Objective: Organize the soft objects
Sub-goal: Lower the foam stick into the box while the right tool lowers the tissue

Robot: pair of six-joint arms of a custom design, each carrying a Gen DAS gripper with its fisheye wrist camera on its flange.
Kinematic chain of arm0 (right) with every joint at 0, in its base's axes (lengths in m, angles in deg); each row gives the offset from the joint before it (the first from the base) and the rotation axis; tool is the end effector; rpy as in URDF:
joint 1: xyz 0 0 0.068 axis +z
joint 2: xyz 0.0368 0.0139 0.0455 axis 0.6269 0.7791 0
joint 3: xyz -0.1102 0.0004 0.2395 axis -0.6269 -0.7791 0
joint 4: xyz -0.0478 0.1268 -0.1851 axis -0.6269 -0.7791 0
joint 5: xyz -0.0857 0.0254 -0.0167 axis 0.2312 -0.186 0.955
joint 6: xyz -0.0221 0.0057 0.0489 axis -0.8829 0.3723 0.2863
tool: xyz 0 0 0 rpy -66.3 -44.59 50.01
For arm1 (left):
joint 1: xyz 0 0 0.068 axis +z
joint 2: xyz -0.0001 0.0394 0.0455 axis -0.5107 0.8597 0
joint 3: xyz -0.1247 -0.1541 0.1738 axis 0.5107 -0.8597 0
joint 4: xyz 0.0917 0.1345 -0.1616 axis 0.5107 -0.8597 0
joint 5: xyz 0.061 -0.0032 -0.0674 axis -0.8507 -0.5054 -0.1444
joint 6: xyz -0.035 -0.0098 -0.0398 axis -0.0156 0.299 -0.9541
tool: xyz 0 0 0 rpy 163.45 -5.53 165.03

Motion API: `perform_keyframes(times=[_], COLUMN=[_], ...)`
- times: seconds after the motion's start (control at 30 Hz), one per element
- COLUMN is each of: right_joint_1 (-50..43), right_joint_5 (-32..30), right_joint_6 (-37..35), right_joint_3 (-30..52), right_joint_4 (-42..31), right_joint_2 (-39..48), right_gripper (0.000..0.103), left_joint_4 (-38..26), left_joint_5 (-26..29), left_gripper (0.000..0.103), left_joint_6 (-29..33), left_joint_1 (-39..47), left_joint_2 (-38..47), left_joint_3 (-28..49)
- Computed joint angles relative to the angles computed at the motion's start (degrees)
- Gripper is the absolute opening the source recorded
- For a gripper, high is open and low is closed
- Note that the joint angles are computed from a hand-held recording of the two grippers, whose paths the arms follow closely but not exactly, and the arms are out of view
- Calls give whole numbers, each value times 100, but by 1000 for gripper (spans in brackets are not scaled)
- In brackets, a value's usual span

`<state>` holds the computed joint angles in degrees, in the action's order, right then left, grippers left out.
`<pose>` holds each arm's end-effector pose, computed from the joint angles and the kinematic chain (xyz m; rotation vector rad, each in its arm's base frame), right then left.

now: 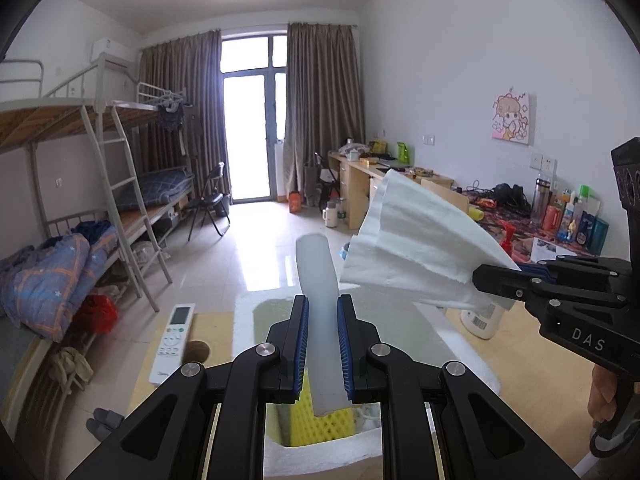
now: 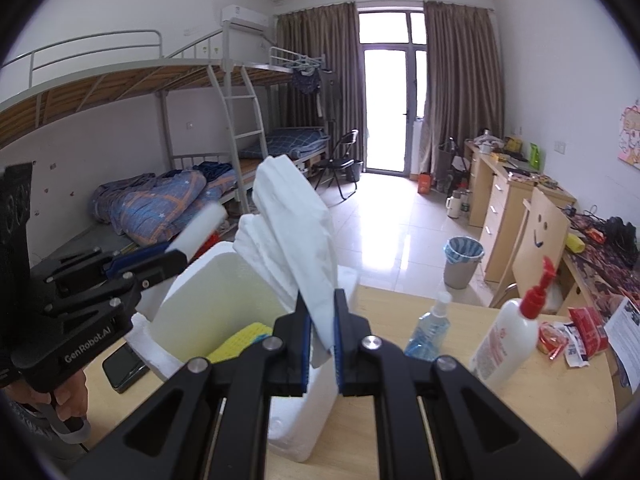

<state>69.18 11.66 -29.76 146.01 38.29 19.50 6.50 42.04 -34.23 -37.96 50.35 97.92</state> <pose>0.2896 0.1509 0.3275 0.0439 2.0693 0.0111 0.3431 -0.0597 0.3184 0.6407 1.9174 -0.4089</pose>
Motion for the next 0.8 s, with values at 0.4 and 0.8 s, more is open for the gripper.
perform_keyframes(times=[0.4,0.8], right_joint_1=[-12,58], right_joint_5=[153,187], right_joint_6=[91,48], right_joint_3=[-197,-243], right_joint_4=[-2,39], right_joint_2=[-206,-252], right_gripper=[12,12], left_joint_4=[132,782], left_joint_5=[-433,-693], left_gripper=[57,99], left_joint_6=[-184,-342], left_joint_1=[-185,-126], left_joint_2=[331,-127], left_joint_3=[228,-481])
